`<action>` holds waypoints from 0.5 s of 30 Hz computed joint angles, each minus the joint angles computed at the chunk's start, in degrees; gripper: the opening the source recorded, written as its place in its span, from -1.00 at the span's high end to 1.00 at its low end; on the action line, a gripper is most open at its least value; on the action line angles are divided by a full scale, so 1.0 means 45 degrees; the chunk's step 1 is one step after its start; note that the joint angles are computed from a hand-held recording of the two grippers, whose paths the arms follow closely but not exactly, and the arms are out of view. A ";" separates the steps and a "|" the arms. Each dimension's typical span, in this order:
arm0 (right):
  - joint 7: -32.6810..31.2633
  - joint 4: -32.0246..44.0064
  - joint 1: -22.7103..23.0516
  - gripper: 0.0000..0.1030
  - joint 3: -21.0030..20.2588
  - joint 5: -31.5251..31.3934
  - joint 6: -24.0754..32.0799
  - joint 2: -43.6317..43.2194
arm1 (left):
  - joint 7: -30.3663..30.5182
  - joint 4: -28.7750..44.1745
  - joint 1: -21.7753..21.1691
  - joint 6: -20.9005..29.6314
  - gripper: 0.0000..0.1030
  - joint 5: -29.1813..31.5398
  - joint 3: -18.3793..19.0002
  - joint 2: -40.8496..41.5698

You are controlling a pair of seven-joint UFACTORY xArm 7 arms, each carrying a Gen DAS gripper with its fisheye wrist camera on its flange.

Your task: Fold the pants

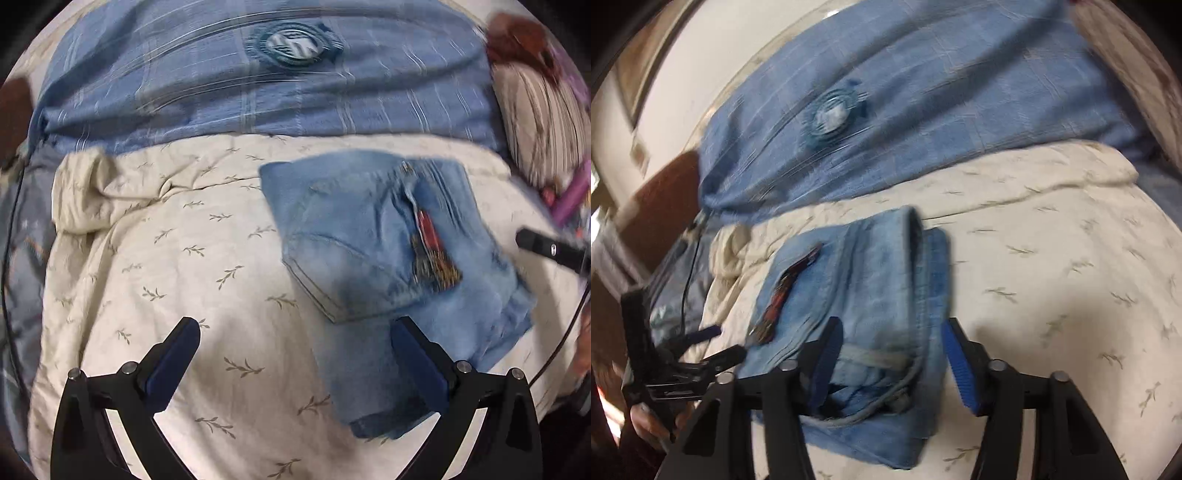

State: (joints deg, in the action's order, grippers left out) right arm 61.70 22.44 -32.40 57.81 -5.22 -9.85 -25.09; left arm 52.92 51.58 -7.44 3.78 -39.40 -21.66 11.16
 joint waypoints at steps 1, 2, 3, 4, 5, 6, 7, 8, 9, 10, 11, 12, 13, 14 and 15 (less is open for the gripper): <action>-0.0228 0.0358 -0.0171 0.16 0.0275 -0.0229 0.0451 0.0188 | 0.0529 -0.0123 0.0164 -0.0406 -1.00 -0.0226 -0.0298 0.0012; -0.0378 0.0661 -0.0312 0.20 0.0490 -0.0535 0.0997 0.0365 | 0.1039 -0.0159 0.0474 -0.0620 -1.00 -0.0499 -0.0673 0.0029; -0.0483 0.1137 -0.0750 0.22 0.1021 -0.0993 0.1754 0.0736 | 0.1388 -0.0149 0.0721 -0.0665 -1.00 -0.0667 -0.0950 0.0056; -0.0370 0.1362 -0.1221 0.22 0.1521 -0.1324 0.2079 0.0799 | 0.1394 -0.0091 0.0790 -0.0509 -1.00 -0.0665 -0.0963 0.0065; -0.0272 0.1485 -0.1492 0.22 0.1808 -0.1610 0.2241 0.0765 | 0.1328 -0.0030 0.0820 -0.0240 -1.00 -0.0693 -0.0902 0.0046; -0.0252 0.1498 -0.1367 0.21 0.1688 -0.1805 0.2324 0.0775 | 0.1298 0.0063 0.0798 0.0036 -1.00 -0.0744 -0.0790 0.0050; -0.0295 0.1466 -0.0851 0.21 0.1194 -0.1877 0.2450 0.0918 | 0.1254 0.0188 0.0746 0.0372 -1.00 -0.0810 -0.0631 0.0069; -0.0273 0.1375 -0.0398 0.21 0.0752 -0.1919 0.2458 0.1000 | 0.1260 0.0271 0.0668 0.0624 -1.00 -0.0933 -0.0478 0.0069; -0.0221 0.1270 -0.0008 0.21 0.0374 -0.1962 0.2399 0.1073 | 0.1257 0.0404 0.0571 0.0881 -1.00 -0.1025 -0.0292 0.0115; -0.0141 0.1139 0.0325 0.20 0.0087 -0.2032 0.2341 0.1068 | 0.1313 0.0466 0.0459 0.1000 -1.00 -0.1126 -0.0141 0.0125; 0.0040 0.1100 0.0381 0.18 0.0090 -0.2163 0.2353 0.0973 | 0.1395 0.0546 0.0376 0.1116 -1.00 -0.1243 -0.0010 0.0148; 0.0180 0.1071 0.0615 0.16 -0.0030 -0.2256 0.2517 0.0842 | 0.1517 0.0566 0.0317 0.1177 -1.00 -0.1429 0.0071 0.0119; 0.0357 0.1061 0.0670 0.16 -0.0006 -0.2398 0.2640 0.0712 | 0.1665 0.0597 0.0272 0.1220 -1.00 -0.1646 0.0140 0.0105; 0.0513 0.1105 0.0709 0.16 0.0014 -0.2548 0.2803 0.0626 | 0.1740 0.0644 0.0198 0.1245 -1.00 -0.1808 0.0234 0.0111; 0.0667 0.1075 0.0803 0.16 -0.0047 -0.2670 0.2863 0.0550 | 0.1783 0.0689 0.0137 0.1307 -1.00 -0.1936 0.0333 0.0106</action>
